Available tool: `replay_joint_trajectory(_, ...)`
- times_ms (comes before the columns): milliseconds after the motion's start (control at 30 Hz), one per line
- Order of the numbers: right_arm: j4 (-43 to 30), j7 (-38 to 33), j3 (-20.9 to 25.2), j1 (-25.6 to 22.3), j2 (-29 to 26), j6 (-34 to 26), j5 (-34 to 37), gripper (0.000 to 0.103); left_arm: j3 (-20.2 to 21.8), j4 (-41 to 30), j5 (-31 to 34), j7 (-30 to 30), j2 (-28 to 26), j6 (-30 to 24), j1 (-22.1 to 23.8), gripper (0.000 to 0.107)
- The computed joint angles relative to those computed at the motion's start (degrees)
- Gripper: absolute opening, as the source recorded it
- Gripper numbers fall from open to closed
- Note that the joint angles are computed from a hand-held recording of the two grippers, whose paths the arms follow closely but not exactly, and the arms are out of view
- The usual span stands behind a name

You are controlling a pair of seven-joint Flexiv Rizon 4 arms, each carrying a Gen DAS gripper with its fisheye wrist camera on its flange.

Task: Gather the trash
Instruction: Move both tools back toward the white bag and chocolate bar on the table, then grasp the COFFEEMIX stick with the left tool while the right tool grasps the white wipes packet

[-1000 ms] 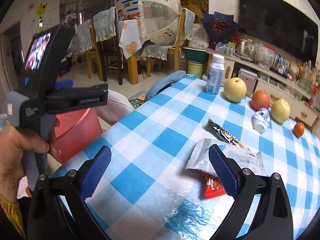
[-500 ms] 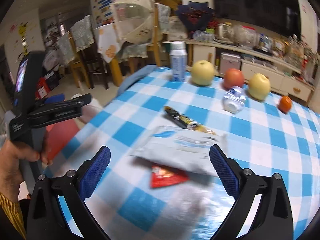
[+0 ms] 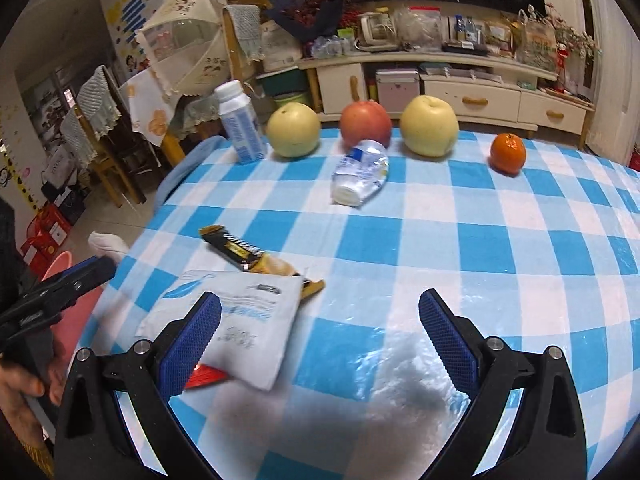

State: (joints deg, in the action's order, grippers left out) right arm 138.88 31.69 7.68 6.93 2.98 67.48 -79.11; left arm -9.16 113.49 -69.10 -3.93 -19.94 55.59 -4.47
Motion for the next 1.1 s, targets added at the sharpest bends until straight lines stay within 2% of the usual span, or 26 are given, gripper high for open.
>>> replay_joint_trajectory(67,0.08,0.1,-0.86,-0.82,-0.36,1.48,-0.68,0.098,0.2,-0.02,2.39,-2.12,-0.15,-3.81,0.42,0.094)
replay_joint_trajectory(167,-0.02,-1.6,-0.84,-1.12,-0.54,0.25,1.11,0.098,0.36,-0.49,5.49,-4.72,-0.66,-8.92,0.99,0.094)
replay_joint_trajectory(367,0.79,-0.99,-1.67,-2.91,-0.14,1.5,0.79,0.098,-0.09,0.36,8.36,-5.16,-1.0,-10.32,-0.09,0.094)
replay_joint_trajectory(433,1.27,-0.93,-1.66,-3.35,0.3,1.54,0.9,0.098,-0.43,1.3,8.51,-4.25,-0.66,-9.52,-0.91,0.094)
replay_joint_trajectory(567,2.15,-2.02,-1.21,-3.72,1.5,0.66,2.34,0.098,-0.95,2.64,8.87,-2.6,0.04,-12.49,-1.54,0.094)
replay_joint_trajectory(733,4.14,-0.68,-1.22,-5.13,3.84,1.5,2.4,0.098,-0.81,4.5,11.72,1.09,1.8,-23.06,-2.15,0.094)
replay_joint_trajectory(833,5.33,-0.01,-0.98,-5.77,4.8,2.17,3.01,0.098,-0.12,5.71,11.32,5.11,3.43,-25.77,-2.64,0.094)
replay_joint_trajectory(967,5.77,0.64,-1.01,-5.98,3.69,5.78,4.08,0.098,1.1,4.71,6.26,7.49,3.68,-24.22,-2.53,0.094)
replay_joint_trajectory(1067,4.88,1.94,-1.22,-5.98,2.17,9.32,2.04,0.098,1.21,3.57,1.2,10.77,2.73,-16.01,-3.29,0.094)
replay_joint_trajectory(1100,4.35,2.14,-1.4,-5.92,1.34,10.9,1.21,0.098,0.95,3.05,-0.93,11.87,2.03,-11.36,-4.01,0.094)
